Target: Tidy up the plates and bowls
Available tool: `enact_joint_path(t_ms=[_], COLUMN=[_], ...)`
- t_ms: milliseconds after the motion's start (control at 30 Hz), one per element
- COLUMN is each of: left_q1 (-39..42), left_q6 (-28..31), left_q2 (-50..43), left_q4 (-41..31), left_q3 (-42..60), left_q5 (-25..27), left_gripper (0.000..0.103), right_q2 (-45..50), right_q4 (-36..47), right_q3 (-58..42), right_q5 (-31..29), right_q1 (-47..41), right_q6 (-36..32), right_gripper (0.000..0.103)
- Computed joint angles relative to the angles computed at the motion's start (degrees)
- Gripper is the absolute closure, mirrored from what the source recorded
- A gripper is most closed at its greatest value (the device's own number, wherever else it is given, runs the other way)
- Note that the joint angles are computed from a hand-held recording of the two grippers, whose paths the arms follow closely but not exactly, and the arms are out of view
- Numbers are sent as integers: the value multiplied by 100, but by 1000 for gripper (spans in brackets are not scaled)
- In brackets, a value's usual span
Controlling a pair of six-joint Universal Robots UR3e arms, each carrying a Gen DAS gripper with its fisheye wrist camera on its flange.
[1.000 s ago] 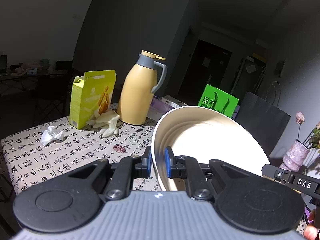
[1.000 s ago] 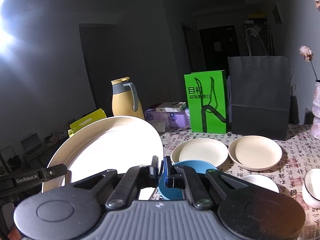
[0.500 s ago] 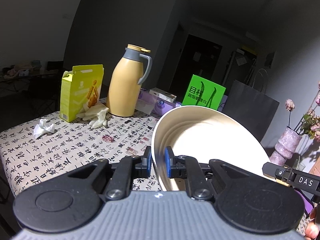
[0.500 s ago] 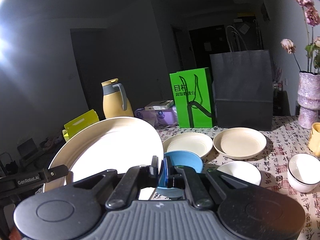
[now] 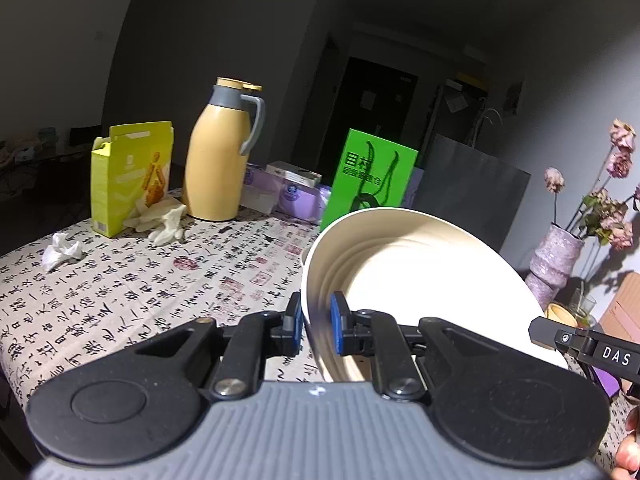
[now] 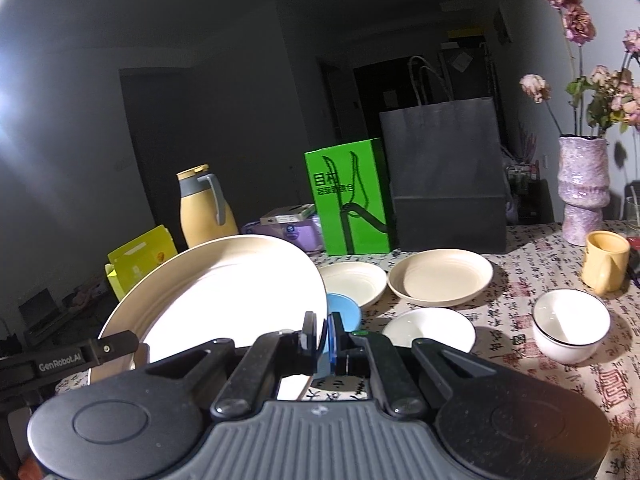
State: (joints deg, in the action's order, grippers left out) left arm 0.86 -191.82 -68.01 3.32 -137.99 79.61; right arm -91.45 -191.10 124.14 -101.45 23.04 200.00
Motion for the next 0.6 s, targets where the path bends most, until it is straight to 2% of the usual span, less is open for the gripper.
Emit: enact_joint_path(t_ms=[600], left_q1=[-948], left_q6=[125], left_q2=[-951], left_q4=[708], left_q3=[85], left_q5=[418], left_gripper=[89], right_q2=[-704], right_q4=[-782], right_q3=[1536], right_q5=[-24], right_q1=[-420], right_q6=[265], right_gripper=[98])
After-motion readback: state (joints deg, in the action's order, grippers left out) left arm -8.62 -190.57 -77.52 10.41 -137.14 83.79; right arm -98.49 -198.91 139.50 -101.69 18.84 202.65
